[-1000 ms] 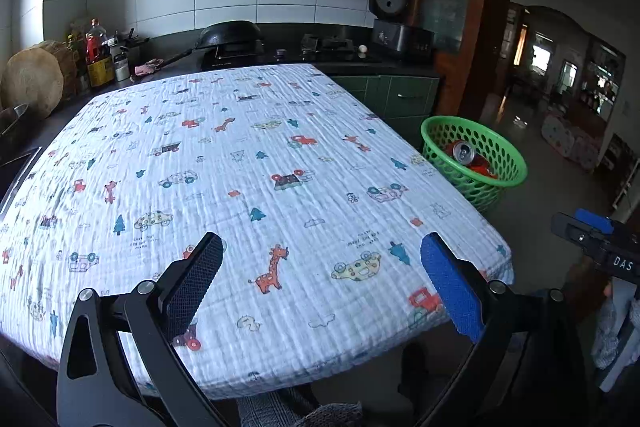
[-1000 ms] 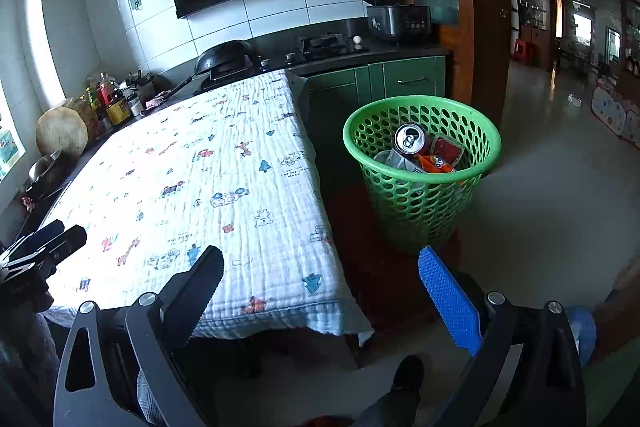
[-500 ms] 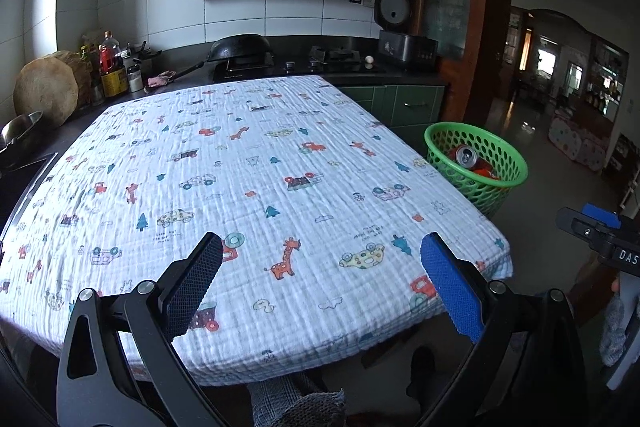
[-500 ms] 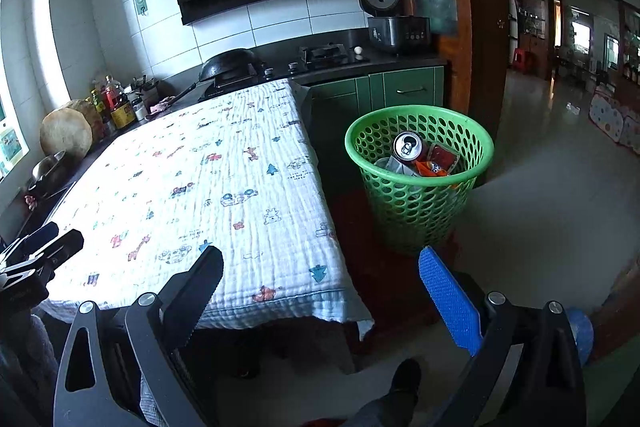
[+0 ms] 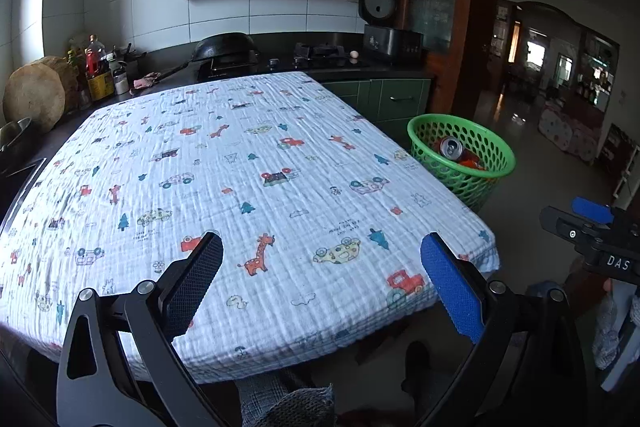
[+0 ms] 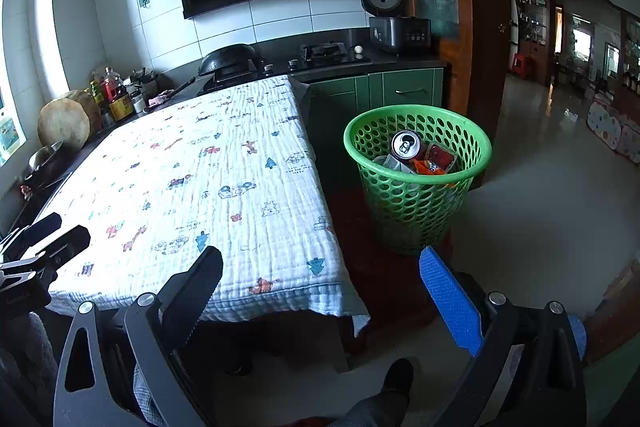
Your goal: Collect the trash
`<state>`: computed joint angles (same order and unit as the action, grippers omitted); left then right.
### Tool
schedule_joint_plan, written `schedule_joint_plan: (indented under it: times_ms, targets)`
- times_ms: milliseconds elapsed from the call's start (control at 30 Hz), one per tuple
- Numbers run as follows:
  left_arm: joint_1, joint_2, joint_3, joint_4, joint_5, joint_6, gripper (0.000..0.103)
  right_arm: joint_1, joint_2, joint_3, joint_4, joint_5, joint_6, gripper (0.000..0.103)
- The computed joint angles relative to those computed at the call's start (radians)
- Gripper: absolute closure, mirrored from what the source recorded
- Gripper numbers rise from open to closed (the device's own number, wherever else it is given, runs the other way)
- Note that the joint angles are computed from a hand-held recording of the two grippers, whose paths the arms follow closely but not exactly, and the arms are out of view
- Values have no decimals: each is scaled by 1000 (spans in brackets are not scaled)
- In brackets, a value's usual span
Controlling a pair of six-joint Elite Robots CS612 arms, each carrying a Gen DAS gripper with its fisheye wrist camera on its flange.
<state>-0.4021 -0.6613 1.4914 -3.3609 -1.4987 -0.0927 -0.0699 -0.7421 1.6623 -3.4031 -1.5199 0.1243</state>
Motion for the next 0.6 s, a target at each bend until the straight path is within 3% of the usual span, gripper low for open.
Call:
schedule_joint_plan:
  times_ms: [600]
  targets:
    - [-8, -2, 0, 14, 16, 8, 5, -3, 2, 5, -7, 4, -2, 7]
